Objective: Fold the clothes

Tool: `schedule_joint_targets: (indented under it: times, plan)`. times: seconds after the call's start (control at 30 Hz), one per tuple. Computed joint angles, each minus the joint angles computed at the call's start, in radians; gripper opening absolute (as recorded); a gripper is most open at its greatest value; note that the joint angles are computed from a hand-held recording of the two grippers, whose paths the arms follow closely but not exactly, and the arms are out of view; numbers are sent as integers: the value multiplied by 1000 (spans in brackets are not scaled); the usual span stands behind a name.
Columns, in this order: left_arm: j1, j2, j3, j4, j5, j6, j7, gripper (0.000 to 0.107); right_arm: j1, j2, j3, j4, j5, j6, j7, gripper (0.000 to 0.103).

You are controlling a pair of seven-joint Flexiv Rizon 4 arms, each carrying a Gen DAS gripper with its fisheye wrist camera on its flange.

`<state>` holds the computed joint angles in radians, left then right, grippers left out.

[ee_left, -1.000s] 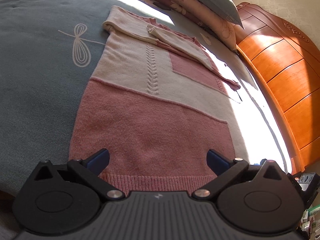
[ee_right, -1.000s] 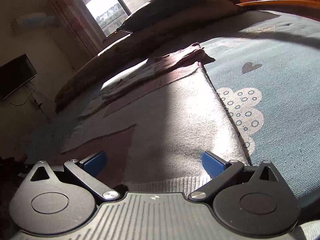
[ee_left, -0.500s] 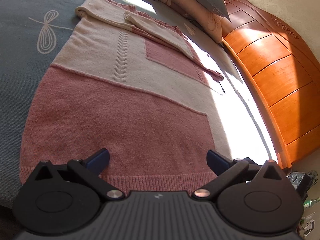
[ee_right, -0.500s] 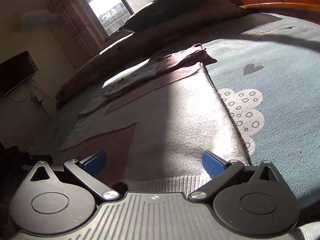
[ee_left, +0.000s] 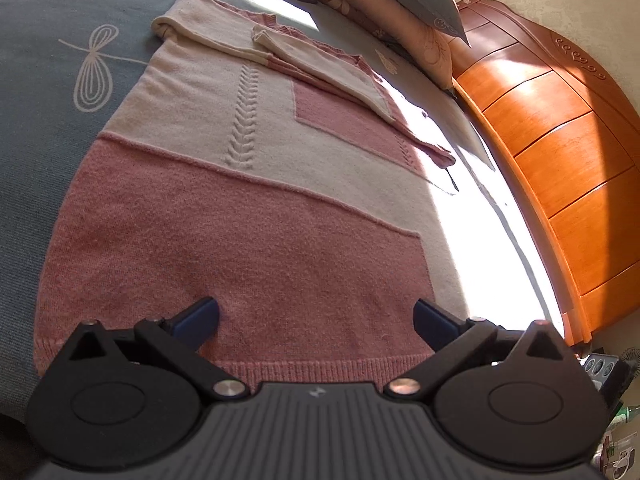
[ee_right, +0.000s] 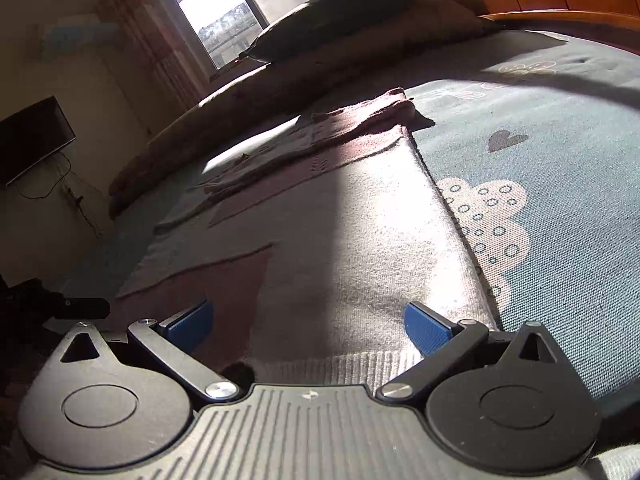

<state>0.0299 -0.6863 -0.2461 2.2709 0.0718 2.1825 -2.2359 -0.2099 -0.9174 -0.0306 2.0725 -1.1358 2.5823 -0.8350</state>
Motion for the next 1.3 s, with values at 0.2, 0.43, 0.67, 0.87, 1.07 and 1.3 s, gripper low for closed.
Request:
schedule_joint_targets:
  times: [0.2,0.43,0.67,0.87,1.07,1.3]
  plan:
    - [-130,15,65,-58,-70,-69,121,102,32,27,10,65,110,12,-148,103]
    - [-218,4,101,-87,-133,-126,228,102,4,41,-3,95,21,-3,-209,103]
    - [-271,1,114,-102,-179,-131,324,102,-59,-8,33,66,71,97,-94,103]
    - [-260,3,90,-102,-191,-143,343,102,-7,6,21,85,212,72,-93,103]
    - [-165,21,0,-150,-126,-161,337,102,-59,-6,33,106,158,163,-116,103]
    - [79,-128,-334,-376,18,-330,411,102,-3,25,6,121,156,80,-156,103]
